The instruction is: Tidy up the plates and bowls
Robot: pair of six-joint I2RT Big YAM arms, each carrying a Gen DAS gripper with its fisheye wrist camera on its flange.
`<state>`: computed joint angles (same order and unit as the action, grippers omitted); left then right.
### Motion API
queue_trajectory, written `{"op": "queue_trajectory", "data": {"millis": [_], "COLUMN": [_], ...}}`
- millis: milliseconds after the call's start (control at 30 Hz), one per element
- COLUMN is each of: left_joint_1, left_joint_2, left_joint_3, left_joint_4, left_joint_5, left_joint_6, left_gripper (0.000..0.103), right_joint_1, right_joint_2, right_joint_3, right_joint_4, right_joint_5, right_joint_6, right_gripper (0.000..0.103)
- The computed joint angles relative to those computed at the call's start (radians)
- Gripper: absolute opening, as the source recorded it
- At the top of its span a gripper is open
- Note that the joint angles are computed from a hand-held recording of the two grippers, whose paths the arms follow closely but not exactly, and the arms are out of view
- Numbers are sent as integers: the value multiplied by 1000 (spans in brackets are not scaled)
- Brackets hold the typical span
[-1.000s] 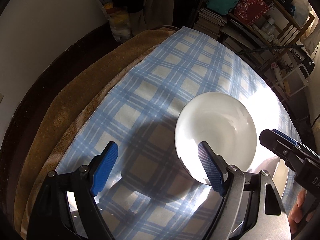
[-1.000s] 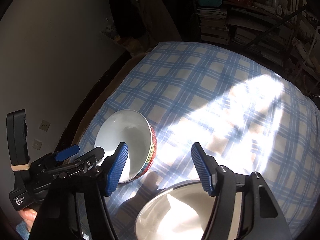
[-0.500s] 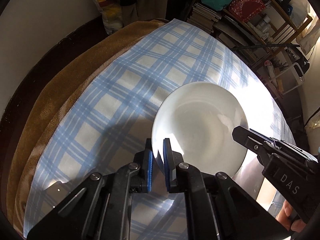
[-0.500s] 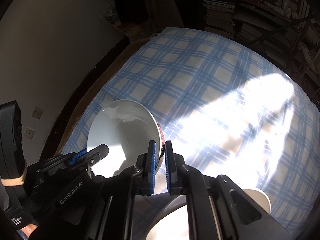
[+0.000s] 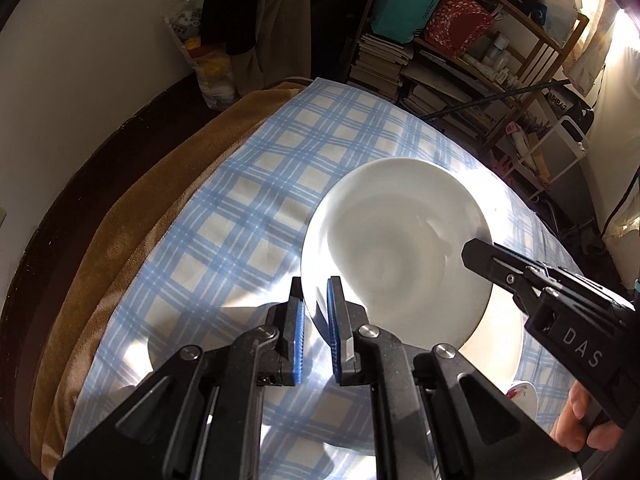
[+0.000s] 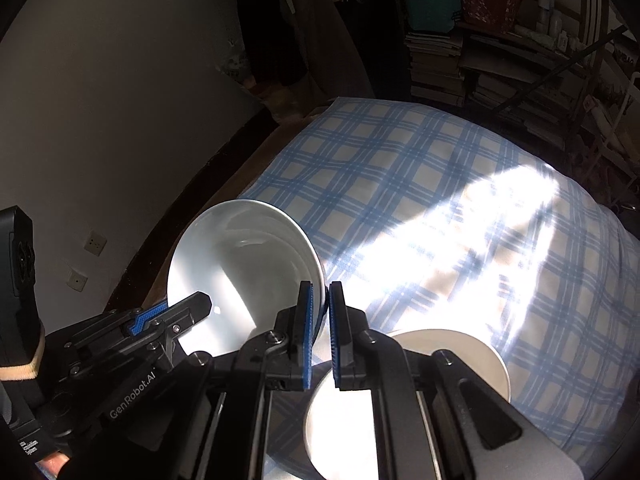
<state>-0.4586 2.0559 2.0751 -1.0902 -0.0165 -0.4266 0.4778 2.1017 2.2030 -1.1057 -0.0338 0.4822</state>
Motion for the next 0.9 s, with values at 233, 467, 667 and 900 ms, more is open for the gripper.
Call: {"op": "queue_trajectory", "data": {"millis": [233,467,667,900], "left_joint_1": [-45,-81,-89,-117], "left_joint_2": [-35,-44,-66,-63], "left_joint_3": [-22,-30,-51,-44], "left_joint_4": [19,22,31,24], "left_joint_5": [4,-13,2,-7], "left_joint_6": [8,29,26,40], "left_gripper": [11,10,10,10], "right_joint_1": [-7,-24,-10,-16], "right_joint_2": [-130,-239,-289,-332], "right_joint_3": [-163,-331,-398,-459], "right_joint_4": [48,127,152,171], "right_joint_5": [44,39,54,68], "right_joint_6": [-1,40,65,85], "right_gripper": [9,9,9,9]}}
